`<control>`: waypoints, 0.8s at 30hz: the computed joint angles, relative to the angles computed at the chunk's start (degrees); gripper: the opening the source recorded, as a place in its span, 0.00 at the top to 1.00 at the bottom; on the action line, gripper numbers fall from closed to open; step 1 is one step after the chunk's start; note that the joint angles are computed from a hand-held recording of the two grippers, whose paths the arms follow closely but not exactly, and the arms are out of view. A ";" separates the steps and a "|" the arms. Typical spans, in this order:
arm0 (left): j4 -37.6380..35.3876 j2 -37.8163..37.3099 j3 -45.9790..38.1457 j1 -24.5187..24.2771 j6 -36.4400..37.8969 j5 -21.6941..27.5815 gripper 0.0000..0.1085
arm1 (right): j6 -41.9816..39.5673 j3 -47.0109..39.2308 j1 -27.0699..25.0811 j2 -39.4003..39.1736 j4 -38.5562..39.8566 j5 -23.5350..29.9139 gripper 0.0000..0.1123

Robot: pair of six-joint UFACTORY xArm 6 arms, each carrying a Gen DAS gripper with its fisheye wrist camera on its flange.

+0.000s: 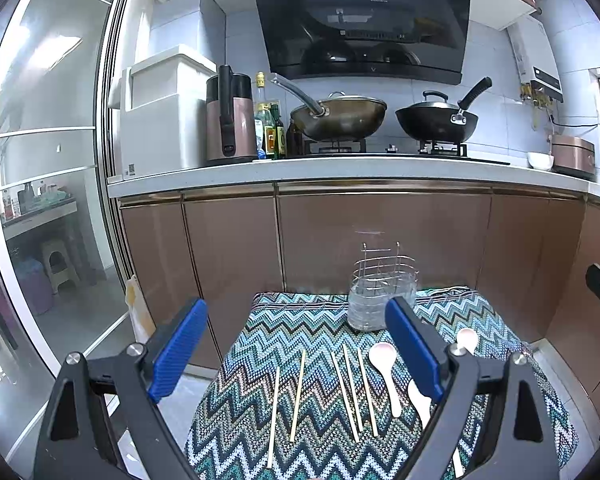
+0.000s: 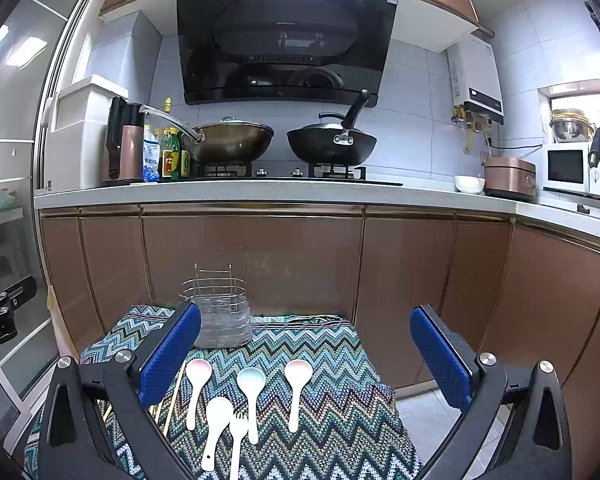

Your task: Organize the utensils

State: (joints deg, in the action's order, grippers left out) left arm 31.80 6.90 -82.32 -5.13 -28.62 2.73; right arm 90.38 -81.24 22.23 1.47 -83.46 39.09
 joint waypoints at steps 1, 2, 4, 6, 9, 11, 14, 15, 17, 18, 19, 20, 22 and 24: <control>0.63 0.03 0.01 0.05 -0.56 -0.16 0.17 | -0.04 -0.05 -0.01 0.00 0.03 0.06 0.09; 1.29 0.05 0.04 0.10 -1.16 -0.36 0.17 | 0.04 -0.02 -0.03 -0.02 0.00 0.08 0.09; 1.67 0.06 -0.02 0.10 -1.55 -0.54 0.17 | 0.10 0.10 -0.06 -0.13 -0.02 0.10 0.09; 2.89 0.13 -0.01 0.20 -2.75 -0.80 0.17 | 0.17 0.07 0.00 -0.04 -0.06 0.16 0.09; 4.85 0.31 -0.10 0.41 -4.98 -1.12 0.17 | -0.03 0.14 0.00 -0.03 0.10 0.18 0.09; 6.51 0.42 -0.42 0.69 -6.80 -1.13 0.17 | -0.19 -0.10 -0.17 0.25 0.40 0.11 0.09; 9.86 0.55 -0.82 1.26 -10.32 -1.03 0.17 | -0.10 -0.18 -0.38 0.44 0.55 0.05 0.09; 10.04 0.64 -0.92 1.32 -10.56 -1.03 0.17 | -0.14 -0.25 -0.39 0.53 0.59 0.12 0.09; 10.37 0.89 -1.21 1.42 -11.04 -0.93 0.17 | -0.37 -0.50 -0.43 0.86 0.86 0.20 0.09; 11.41 0.97 -1.30 1.56 -12.09 -1.01 0.17 | -0.43 -0.55 -0.45 0.96 0.91 0.20 0.09; 12.64 1.06 -1.46 1.73 -13.33 -1.06 0.17 | -0.57 -0.85 -0.43 1.25 1.03 0.31 0.09; 13.80 1.12 -1.58 1.87 -14.49 -1.12 0.17 | -0.65 -0.90 -0.42 1.33 1.06 0.38 0.09; 16.13 1.22 -1.82 2.16 -16.85 -1.27 0.17 | -0.54 -1.08 -0.39 1.54 0.96 0.55 0.09; 18.98 1.48 -2.28 2.47 -19.92 -1.40 0.17 | -0.03 -0.92 -0.38 1.44 0.71 0.75 0.09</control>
State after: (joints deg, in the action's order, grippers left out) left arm 50.78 8.37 -84.59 -2.66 -48.54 1.33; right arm 90.35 -82.16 21.85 2.91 -82.75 39.84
